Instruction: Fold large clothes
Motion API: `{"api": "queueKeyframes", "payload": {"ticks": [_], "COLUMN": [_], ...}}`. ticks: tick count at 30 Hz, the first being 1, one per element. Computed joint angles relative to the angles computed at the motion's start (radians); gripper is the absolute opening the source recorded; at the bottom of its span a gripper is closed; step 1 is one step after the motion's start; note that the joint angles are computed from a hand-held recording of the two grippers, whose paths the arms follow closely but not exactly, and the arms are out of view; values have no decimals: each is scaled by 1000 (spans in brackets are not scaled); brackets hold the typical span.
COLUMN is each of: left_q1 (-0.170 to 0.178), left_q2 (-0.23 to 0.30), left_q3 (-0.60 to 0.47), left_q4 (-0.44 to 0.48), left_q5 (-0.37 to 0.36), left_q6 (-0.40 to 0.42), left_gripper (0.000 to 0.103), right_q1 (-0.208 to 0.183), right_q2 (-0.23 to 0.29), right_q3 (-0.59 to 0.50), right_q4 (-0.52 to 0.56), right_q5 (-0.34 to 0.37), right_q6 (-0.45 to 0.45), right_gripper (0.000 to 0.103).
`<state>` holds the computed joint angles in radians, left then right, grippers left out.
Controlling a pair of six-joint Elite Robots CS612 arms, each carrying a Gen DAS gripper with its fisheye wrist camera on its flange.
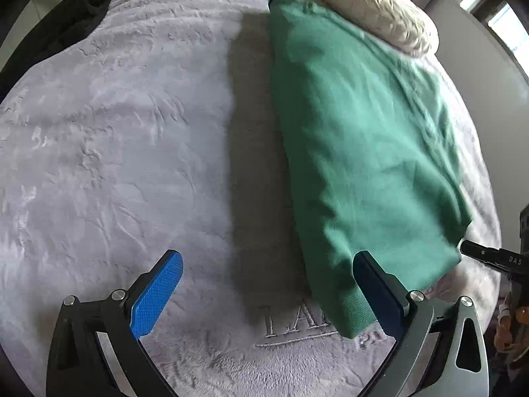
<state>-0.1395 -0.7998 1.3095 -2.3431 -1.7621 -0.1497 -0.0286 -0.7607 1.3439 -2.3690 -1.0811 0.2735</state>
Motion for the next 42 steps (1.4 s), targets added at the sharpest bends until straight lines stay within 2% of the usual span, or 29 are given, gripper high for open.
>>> {"api": "queueKeyframes", "payload": {"ticks": [4, 6, 7, 8, 14, 18, 21, 23, 42], "left_q1": [19, 25, 25, 25, 17, 14, 12, 12, -10], "left_q2": [21, 41, 49, 58, 96, 110, 116, 120, 148], "left_q3": [-45, -78, -90, -103, -152, -167, -173, -176, -220], "left_q4": [18, 40, 48, 55, 87, 106, 114, 117, 145], "left_q5": [-81, -110, -121, -138, -177, -172, -166, -167, -156], "left_q6": [-28, -45, -51, -52, -35, -41, -42, -44, -19], "left_gripper": [103, 103, 103, 103, 103, 103, 103, 103, 103], "right_q1": [-19, -26, -27, -27, -13, -9, -9, -9, -16], "right_q2": [-21, -12, -8, -3, 53, 84, 103, 113, 221], "right_q3": [32, 18, 9, 2, -94, -144, -174, -188, -359], "right_q4": [-108, -133, -137, -145, -114, -76, -50, -37, 71], "right_q5": [10, 30, 32, 33, 92, 107, 118, 127, 212], "right_q6": [59, 87, 93, 97, 103, 86, 78, 80, 69], "right_gripper": [18, 47, 69, 74, 74, 75, 76, 81, 81]}}
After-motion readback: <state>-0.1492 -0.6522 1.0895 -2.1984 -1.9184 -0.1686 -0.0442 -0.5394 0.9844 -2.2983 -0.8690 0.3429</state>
